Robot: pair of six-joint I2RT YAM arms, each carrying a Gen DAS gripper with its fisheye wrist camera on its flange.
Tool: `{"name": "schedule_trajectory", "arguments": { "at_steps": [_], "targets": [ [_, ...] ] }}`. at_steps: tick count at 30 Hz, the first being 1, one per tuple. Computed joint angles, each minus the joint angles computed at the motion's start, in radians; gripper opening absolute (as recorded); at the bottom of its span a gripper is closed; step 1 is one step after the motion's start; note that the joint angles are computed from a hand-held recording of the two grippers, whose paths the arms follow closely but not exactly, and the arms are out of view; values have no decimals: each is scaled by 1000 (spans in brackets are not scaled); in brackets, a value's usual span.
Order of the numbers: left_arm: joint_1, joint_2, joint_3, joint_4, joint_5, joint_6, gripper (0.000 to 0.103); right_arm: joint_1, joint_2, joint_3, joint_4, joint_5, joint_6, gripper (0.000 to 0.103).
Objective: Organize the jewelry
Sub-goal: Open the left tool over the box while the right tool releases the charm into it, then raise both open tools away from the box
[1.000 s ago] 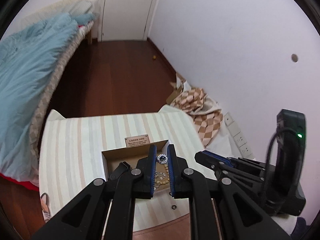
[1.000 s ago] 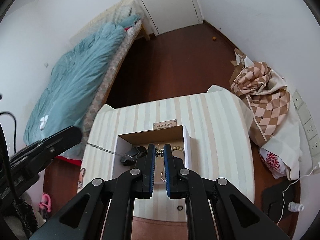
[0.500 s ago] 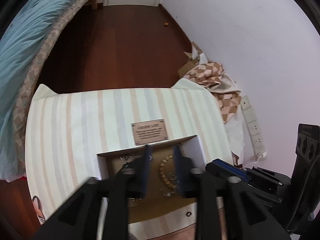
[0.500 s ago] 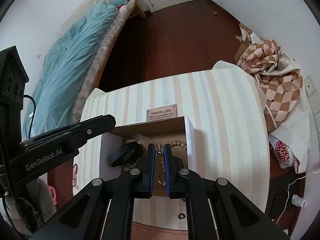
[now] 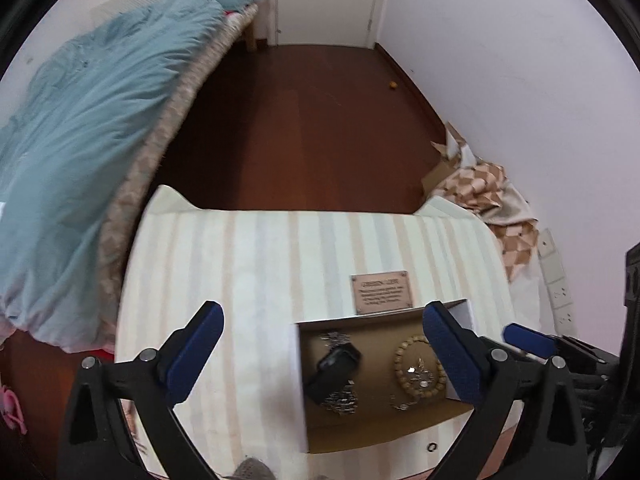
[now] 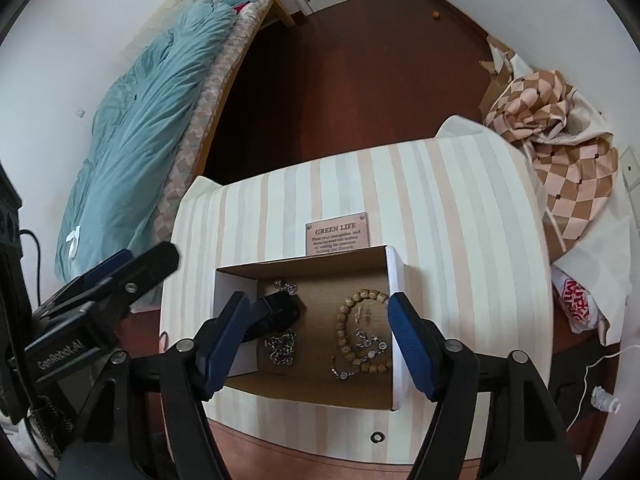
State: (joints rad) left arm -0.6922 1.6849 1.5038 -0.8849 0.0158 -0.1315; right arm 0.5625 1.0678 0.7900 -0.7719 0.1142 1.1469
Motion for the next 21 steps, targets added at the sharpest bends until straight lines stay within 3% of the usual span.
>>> {"name": "schedule_trajectory", "arguments": {
  "at_steps": [7, 9, 10, 13, 21],
  "targets": [
    [12, -147, -159, 76, -84, 15, 102, 131, 1, 58, -185, 162, 113, 74],
    [8, -196, -210, 100, -123, 24, 102, 205, 55, 110, -292, 235, 167, 92],
    [2, -222, -238, 111, -145, 28, 102, 242, 86, 136, -345, 263, 200, 95],
    [-26, -295, -317, 132, -200, 27, 102, 326, 141, 174, -421, 291, 274, 96],
    [-66, -431, -422, 84, -210, -15, 102, 529, 236, 251, -548, 333, 485, 97]
  ]
}}
